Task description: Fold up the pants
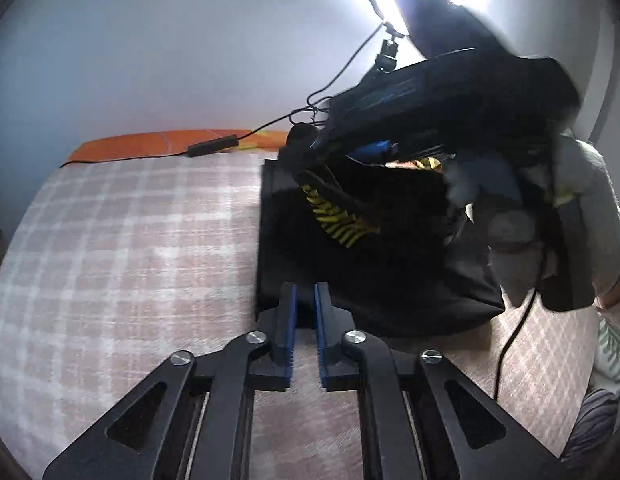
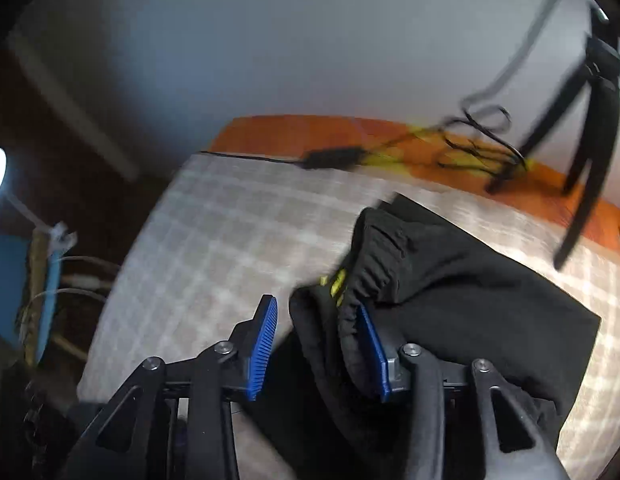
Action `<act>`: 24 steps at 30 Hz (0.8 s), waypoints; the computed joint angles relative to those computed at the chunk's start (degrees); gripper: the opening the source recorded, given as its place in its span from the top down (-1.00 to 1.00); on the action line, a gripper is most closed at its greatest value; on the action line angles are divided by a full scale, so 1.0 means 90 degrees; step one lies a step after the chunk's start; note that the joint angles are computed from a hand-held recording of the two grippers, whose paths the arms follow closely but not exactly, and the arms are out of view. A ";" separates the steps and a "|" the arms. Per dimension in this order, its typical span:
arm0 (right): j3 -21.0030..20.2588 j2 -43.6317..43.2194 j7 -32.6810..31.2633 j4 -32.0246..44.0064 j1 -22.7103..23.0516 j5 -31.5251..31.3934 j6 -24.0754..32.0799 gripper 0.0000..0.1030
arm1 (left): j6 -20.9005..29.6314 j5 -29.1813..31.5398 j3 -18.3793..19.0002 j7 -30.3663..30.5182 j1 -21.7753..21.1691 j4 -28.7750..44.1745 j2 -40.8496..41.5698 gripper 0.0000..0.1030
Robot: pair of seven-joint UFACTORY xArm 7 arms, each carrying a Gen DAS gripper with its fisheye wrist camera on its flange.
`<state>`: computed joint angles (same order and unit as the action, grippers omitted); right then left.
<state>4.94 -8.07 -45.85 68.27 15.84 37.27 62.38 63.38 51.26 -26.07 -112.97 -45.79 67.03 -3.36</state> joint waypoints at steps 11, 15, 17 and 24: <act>-0.1176 -0.0032 -0.1502 0.0784 -0.1350 0.1234 0.2345 -0.33 | -0.1572 0.0780 0.0137 -0.1131 0.0381 -0.0051 -0.0042 -0.31; -0.1201 -0.0061 -0.1995 0.0355 -0.1709 0.0773 0.2230 -0.39 | -0.2512 0.1014 0.0393 -0.1884 0.0631 -0.0003 0.0142 -0.31; -0.1098 -0.0052 -0.2192 0.0100 -0.1785 0.0470 0.1857 -0.39 | -0.2776 0.1033 0.0492 -0.2121 0.0685 0.0162 0.0321 -0.31; -0.0883 0.0169 -0.2297 -0.0195 -0.1759 0.0472 0.1288 -0.29 | -0.2637 0.0488 0.0754 -0.1755 0.0443 0.0922 0.0865 -0.32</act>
<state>-3.01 -6.55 -66.52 66.52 0.01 41.51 73.97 39.65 55.65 -19.29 -128.77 -41.80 75.33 4.43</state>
